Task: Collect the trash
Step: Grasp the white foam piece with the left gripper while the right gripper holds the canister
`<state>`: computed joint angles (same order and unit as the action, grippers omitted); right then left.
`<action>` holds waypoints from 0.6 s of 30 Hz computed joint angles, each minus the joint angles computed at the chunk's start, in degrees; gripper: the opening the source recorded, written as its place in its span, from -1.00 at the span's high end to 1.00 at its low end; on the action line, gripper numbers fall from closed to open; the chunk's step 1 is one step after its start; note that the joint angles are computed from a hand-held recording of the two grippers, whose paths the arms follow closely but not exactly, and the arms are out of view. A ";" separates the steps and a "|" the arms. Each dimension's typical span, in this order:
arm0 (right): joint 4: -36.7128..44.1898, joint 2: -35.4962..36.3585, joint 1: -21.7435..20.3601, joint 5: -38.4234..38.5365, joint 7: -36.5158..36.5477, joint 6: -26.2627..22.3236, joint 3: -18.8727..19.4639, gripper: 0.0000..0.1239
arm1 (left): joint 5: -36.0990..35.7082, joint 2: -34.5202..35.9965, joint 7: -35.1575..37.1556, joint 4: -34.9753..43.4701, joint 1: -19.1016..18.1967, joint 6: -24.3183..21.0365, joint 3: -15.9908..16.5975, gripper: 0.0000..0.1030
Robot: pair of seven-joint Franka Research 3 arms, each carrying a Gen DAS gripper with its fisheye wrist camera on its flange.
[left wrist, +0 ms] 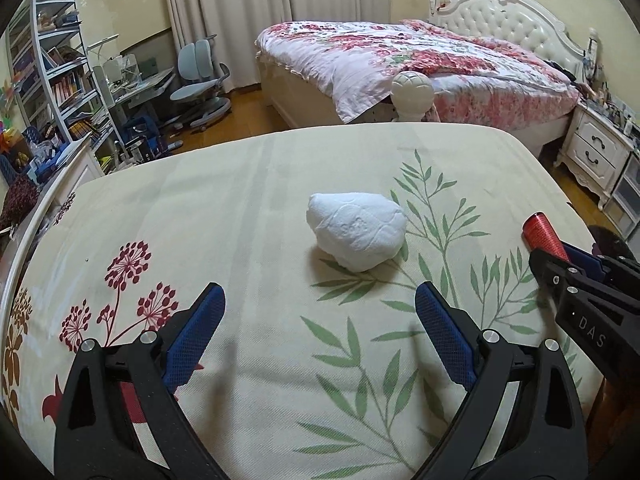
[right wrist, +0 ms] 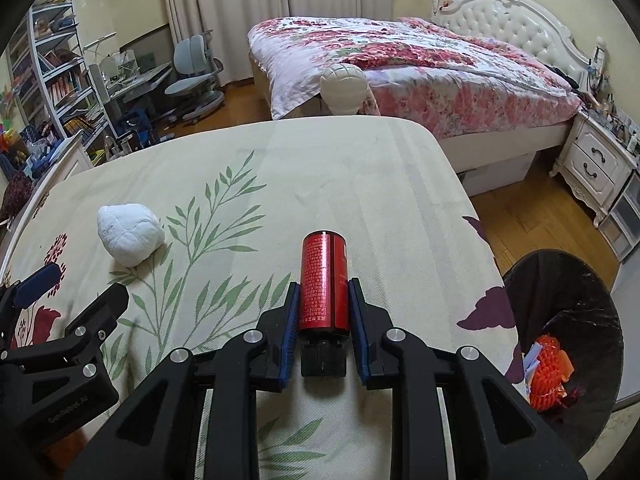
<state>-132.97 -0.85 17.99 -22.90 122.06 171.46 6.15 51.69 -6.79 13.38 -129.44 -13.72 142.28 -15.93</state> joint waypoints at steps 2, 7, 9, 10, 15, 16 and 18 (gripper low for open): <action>0.34 0.31 0.02 0.63 -0.75 0.02 -0.07 0.60 | -0.04 1.09 0.25 1.11 -0.01 -0.26 0.02 -0.82; 2.42 1.95 0.59 2.10 -3.22 -0.27 -0.80 0.60 | -0.40 3.23 0.58 3.39 -0.21 -0.41 0.66 -0.82; 2.90 2.37 0.97 2.64 -3.91 -0.27 -1.15 0.60 | -0.62 4.13 0.79 4.29 -0.27 -0.35 0.99 -0.82; 3.05 2.53 1.12 2.95 -4.30 -0.20 -1.34 0.60 | -0.81 4.64 0.97 4.83 -0.31 -0.38 1.16 -0.82; 3.16 2.70 1.80 3.22 -4.60 -0.01 -1.99 0.60 | -2.77 6.41 2.90 6.54 -0.35 0.39 2.14 -0.82; 3.22 2.76 1.86 3.33 -4.71 0.01 -2.04 0.60 | -3.09 6.59 3.09 6.69 -0.36 0.46 2.28 -0.82; 3.23 2.76 1.97 3.50 -4.82 -0.02 -2.13 0.60 | -3.58 6.88 3.27 6.90 -0.39 0.71 2.47 -0.74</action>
<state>-129.74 1.91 19.96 -19.39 117.23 171.45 4.02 48.11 0.09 16.66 -122.54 -14.10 142.99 -13.46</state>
